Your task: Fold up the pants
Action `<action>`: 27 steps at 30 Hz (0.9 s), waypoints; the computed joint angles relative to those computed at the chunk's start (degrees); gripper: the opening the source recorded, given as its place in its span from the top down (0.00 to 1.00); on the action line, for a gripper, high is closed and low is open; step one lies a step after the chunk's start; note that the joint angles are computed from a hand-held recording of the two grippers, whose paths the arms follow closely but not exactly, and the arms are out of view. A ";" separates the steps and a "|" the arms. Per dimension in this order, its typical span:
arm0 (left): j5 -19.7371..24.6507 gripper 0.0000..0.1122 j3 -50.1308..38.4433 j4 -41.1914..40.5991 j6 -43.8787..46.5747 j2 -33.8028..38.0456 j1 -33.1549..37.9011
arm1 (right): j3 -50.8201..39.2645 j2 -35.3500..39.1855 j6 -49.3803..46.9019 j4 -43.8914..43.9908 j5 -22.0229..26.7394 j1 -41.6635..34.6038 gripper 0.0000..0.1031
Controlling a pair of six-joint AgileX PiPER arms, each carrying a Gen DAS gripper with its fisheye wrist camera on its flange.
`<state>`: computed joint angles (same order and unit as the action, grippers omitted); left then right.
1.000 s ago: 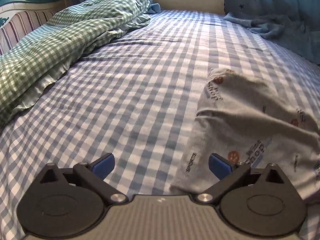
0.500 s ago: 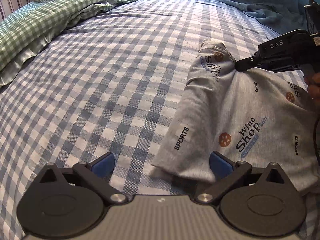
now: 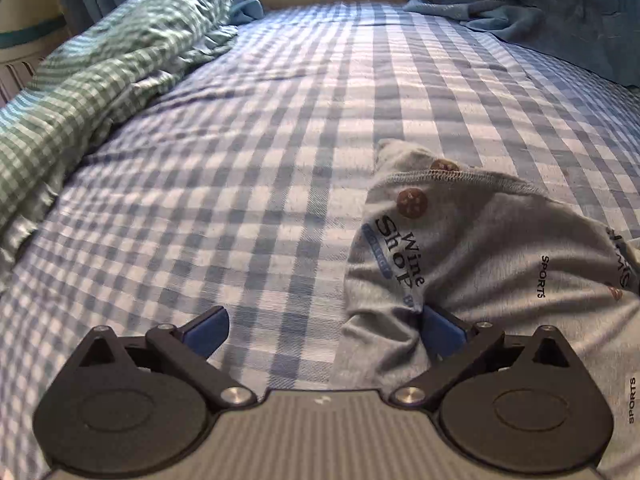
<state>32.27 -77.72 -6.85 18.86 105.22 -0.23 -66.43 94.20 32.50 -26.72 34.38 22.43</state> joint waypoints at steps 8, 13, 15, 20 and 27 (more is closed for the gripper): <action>7.47 0.09 -2.12 3.07 -3.22 -4.24 0.42 | 2.54 -7.05 5.19 1.01 -2.24 0.92 0.06; 13.05 0.09 -0.58 5.75 -7.45 -8.04 -1.47 | 2.18 -8.62 12.15 -5.07 3.96 10.43 0.05; 14.24 0.09 1.23 5.85 -7.74 -9.28 -1.77 | 3.69 -9.68 15.02 -5.51 6.56 12.98 0.04; 15.50 0.08 6.06 9.63 -10.13 -10.18 -2.51 | 8.84 -11.51 22.03 -6.66 15.52 17.31 0.02; 21.69 0.09 1.80 9.01 -11.56 -9.13 -0.93 | 13.10 -19.83 22.99 -3.42 13.38 12.46 0.01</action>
<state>53.97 -75.92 2.16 7.30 96.09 -1.16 -53.34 74.37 55.49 -30.14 47.76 34.89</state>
